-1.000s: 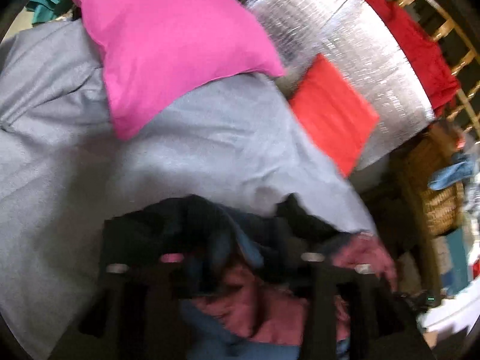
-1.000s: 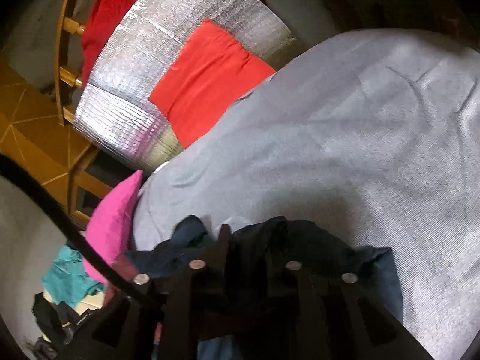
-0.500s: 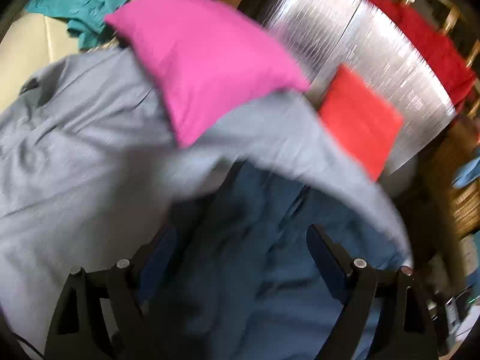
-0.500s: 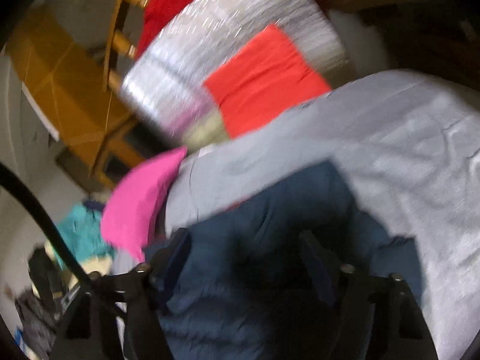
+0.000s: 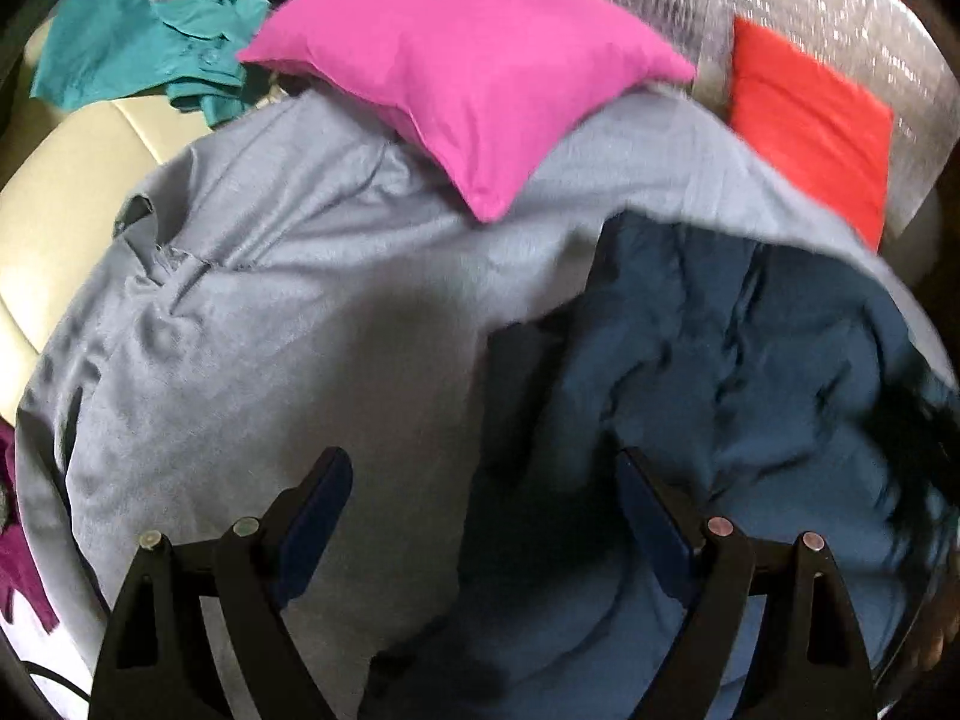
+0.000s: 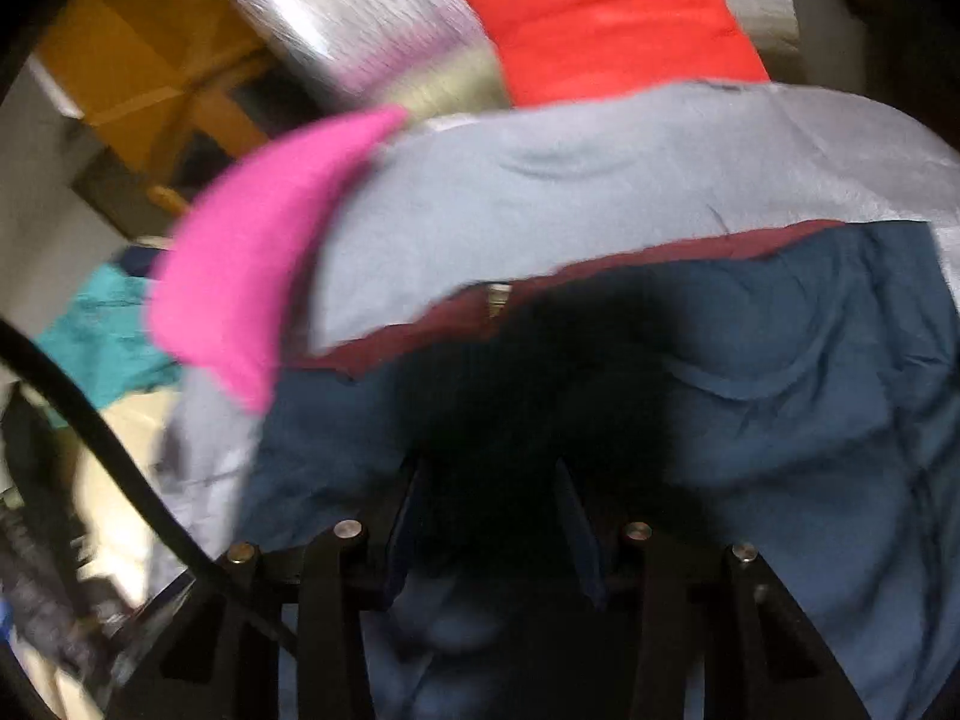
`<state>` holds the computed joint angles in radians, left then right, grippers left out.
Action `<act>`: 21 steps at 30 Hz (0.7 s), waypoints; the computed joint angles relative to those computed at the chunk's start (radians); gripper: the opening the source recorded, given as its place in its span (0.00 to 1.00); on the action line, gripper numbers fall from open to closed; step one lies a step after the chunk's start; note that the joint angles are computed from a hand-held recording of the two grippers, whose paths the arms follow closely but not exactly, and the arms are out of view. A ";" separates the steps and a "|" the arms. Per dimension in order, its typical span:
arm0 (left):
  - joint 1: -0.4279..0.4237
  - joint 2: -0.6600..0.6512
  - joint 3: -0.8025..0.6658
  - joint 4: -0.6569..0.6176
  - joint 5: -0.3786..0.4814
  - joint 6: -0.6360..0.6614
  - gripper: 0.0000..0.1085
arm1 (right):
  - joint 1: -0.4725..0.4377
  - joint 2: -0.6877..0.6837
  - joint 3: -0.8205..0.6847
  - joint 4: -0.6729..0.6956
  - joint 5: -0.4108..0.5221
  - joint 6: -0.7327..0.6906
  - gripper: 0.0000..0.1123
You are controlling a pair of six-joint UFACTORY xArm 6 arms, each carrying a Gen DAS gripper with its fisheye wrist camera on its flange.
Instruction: Fold large clothes
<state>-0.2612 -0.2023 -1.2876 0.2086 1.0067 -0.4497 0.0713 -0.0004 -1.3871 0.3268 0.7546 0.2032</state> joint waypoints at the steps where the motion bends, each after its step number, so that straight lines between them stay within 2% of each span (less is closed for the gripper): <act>1: 0.005 0.000 0.006 -0.013 0.000 0.016 0.82 | -0.006 0.055 -0.050 -0.028 0.037 0.030 0.43; 5: 0.039 0.011 -0.004 -0.108 0.010 0.063 0.82 | -0.044 0.050 -0.025 0.097 0.009 0.001 0.44; 7: 0.044 -0.001 0.000 -0.109 0.005 0.053 0.82 | -0.068 -0.036 0.079 0.150 -0.092 -0.023 0.46; 8: 0.042 -0.007 0.004 -0.104 0.000 0.050 0.82 | -0.082 -0.081 0.126 0.147 -0.142 -0.019 0.49; 10: 0.035 -0.026 0.019 -0.097 -0.029 0.053 0.82 | -0.122 -0.166 0.204 0.093 -0.175 0.022 0.50; 12: 0.022 -0.056 0.042 -0.072 -0.074 0.048 0.82 | -0.153 -0.235 0.261 0.047 -0.166 0.015 0.50; 16: -0.004 -0.097 0.078 0.020 -0.156 0.020 0.82 | -0.222 -0.387 0.405 -0.132 -0.139 0.039 0.49; 18: -0.017 -0.113 0.092 0.056 -0.186 0.010 0.82 | -0.267 -0.410 0.443 -0.094 -0.076 0.006 0.42; 19: -0.024 -0.120 0.099 0.078 -0.201 0.002 0.82 | -0.294 -0.424 0.479 -0.029 -0.062 -0.037 0.31; 21: -0.038 -0.128 0.108 0.121 -0.223 -0.017 0.82 | -0.312 -0.452 0.532 0.040 -0.089 -0.096 0.30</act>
